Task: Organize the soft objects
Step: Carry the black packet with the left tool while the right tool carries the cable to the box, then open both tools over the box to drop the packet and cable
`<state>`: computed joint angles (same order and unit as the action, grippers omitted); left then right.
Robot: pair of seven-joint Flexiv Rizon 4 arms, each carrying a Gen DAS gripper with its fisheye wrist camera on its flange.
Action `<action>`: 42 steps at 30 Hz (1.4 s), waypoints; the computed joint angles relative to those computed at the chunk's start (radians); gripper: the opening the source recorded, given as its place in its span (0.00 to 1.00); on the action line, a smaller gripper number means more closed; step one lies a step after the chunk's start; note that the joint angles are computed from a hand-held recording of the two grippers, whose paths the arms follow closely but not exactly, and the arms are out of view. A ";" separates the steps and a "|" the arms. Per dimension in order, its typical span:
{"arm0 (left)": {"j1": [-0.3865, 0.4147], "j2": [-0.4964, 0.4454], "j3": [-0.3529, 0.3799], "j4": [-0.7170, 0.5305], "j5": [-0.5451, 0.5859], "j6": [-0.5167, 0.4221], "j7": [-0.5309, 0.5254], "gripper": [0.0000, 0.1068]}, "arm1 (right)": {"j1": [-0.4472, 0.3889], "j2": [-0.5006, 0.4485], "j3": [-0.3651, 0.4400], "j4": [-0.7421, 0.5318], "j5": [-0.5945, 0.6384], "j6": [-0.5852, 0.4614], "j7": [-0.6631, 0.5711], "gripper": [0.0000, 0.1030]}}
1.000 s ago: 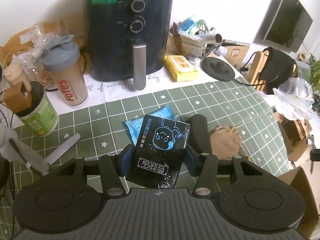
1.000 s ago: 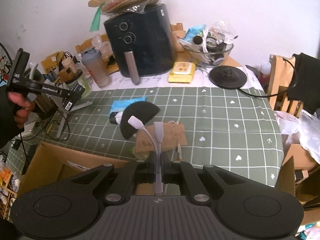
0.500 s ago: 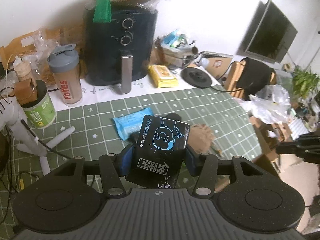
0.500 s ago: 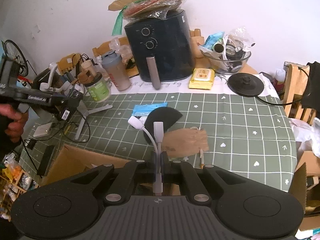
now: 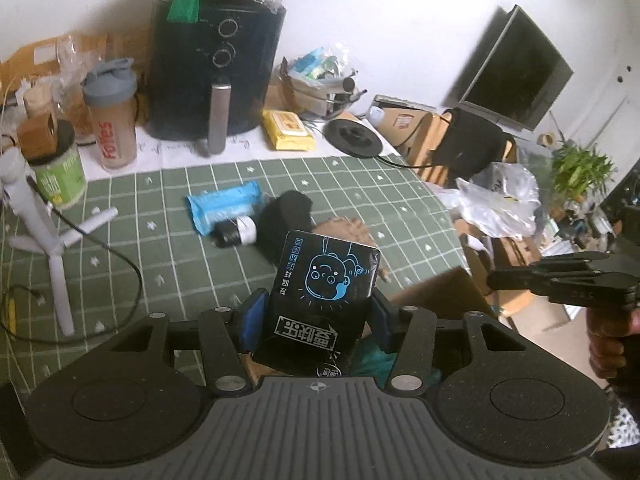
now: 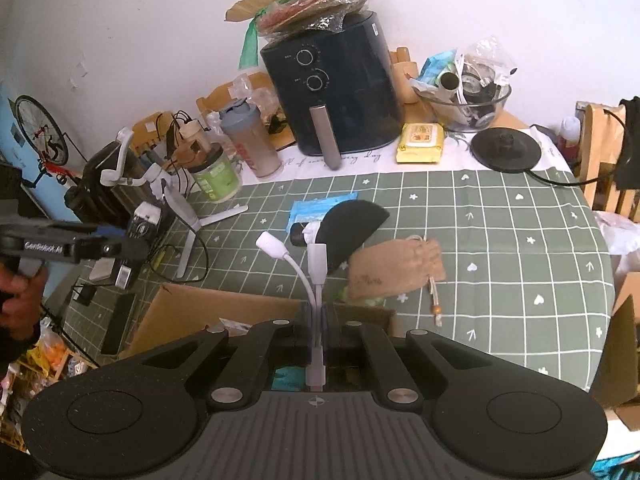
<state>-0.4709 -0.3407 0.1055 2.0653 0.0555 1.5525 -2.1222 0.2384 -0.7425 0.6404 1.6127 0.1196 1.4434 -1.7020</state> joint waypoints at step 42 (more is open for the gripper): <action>-0.216 0.067 0.156 0.029 0.334 -0.155 -0.662 0.70 | 0.143 0.130 -0.188 0.204 -0.099 0.049 0.281 1.00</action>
